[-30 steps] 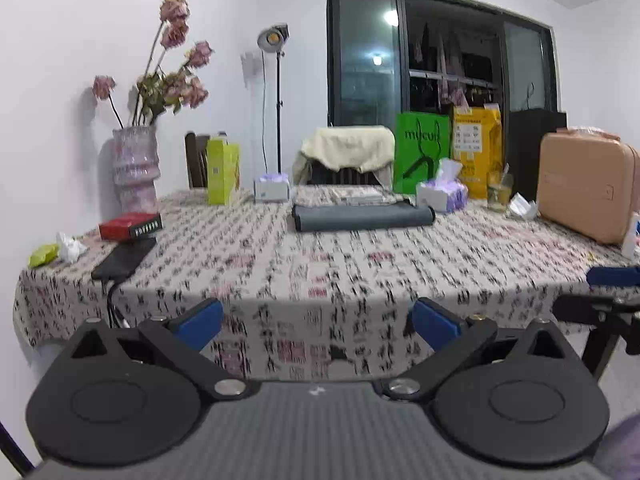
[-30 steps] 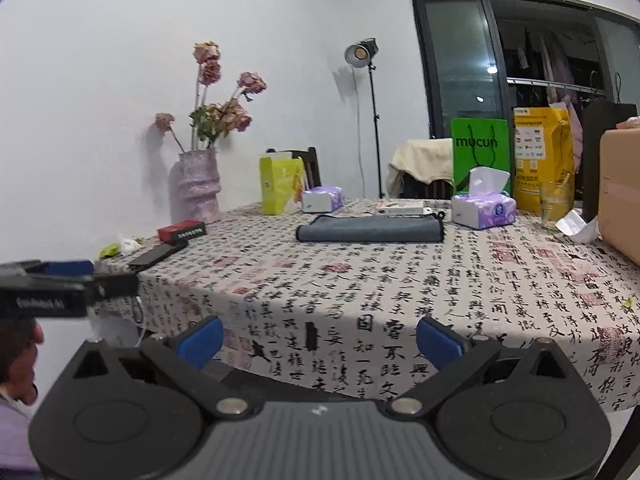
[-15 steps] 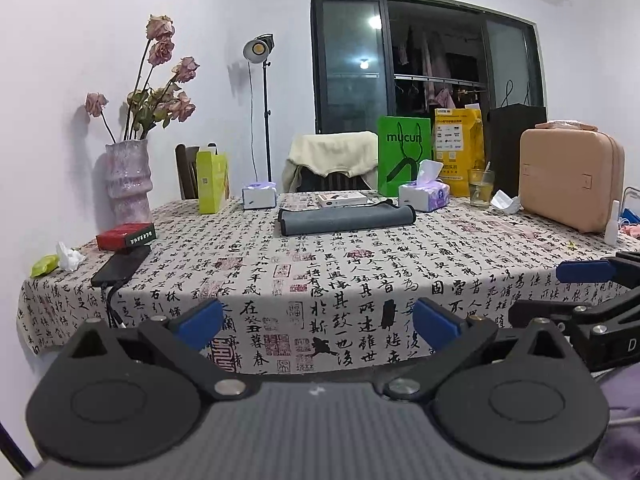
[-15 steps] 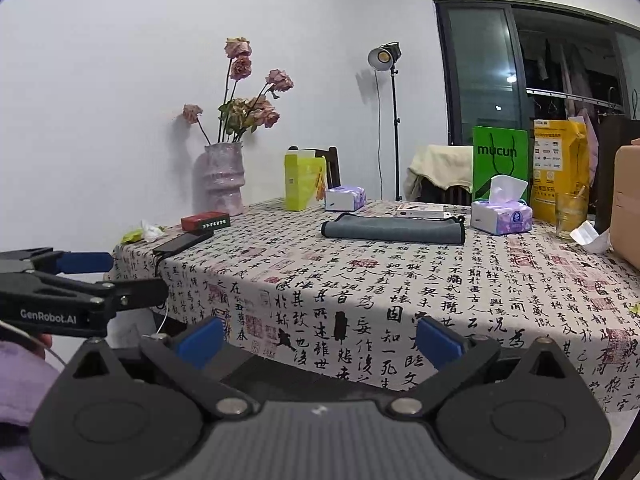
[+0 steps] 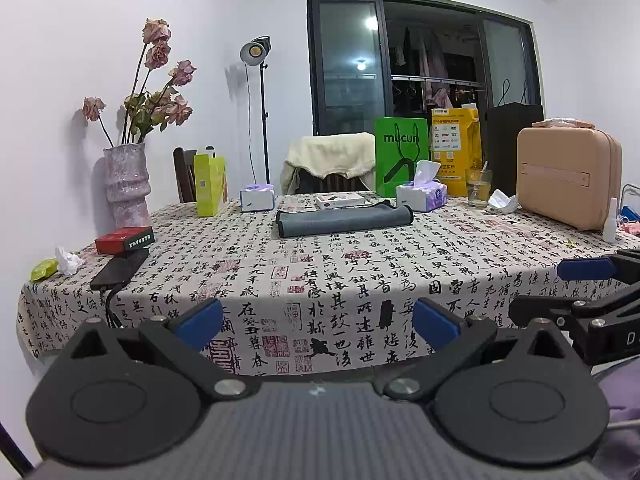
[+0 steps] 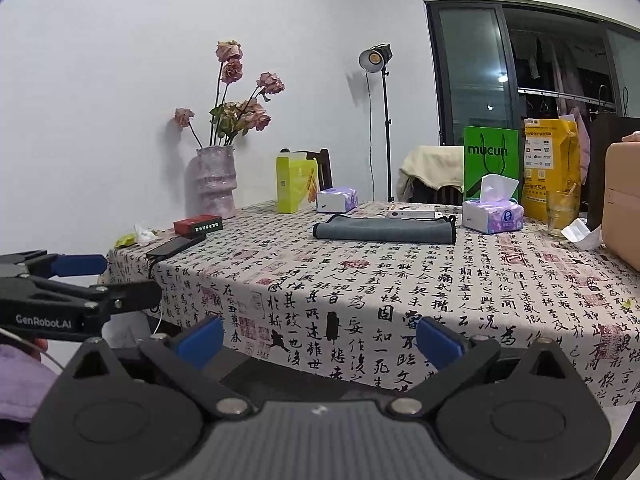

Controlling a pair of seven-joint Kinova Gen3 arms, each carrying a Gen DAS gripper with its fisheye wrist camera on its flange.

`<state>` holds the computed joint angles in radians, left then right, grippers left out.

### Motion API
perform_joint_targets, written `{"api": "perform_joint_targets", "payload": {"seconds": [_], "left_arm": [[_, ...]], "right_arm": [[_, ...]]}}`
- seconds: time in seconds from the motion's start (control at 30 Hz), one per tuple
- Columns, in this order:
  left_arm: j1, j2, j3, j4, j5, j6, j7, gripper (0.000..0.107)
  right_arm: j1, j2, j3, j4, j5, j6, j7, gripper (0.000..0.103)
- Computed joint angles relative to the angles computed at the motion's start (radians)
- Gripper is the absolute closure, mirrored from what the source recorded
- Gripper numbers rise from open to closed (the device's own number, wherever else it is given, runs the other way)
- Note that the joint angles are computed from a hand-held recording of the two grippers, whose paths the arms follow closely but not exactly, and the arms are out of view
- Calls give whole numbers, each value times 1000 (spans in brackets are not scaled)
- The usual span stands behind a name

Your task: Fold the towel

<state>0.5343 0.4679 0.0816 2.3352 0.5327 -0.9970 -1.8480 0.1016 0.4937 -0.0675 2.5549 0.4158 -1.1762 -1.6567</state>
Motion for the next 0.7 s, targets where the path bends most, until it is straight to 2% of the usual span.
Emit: {"api": "perform_joint_targets", "payload": {"seconds": [0.7], "left_arm": [[2, 1, 0, -4, 1, 2, -3, 4]], "right_arm": [[3, 10, 0, 2, -2, -6, -5, 0]]}}
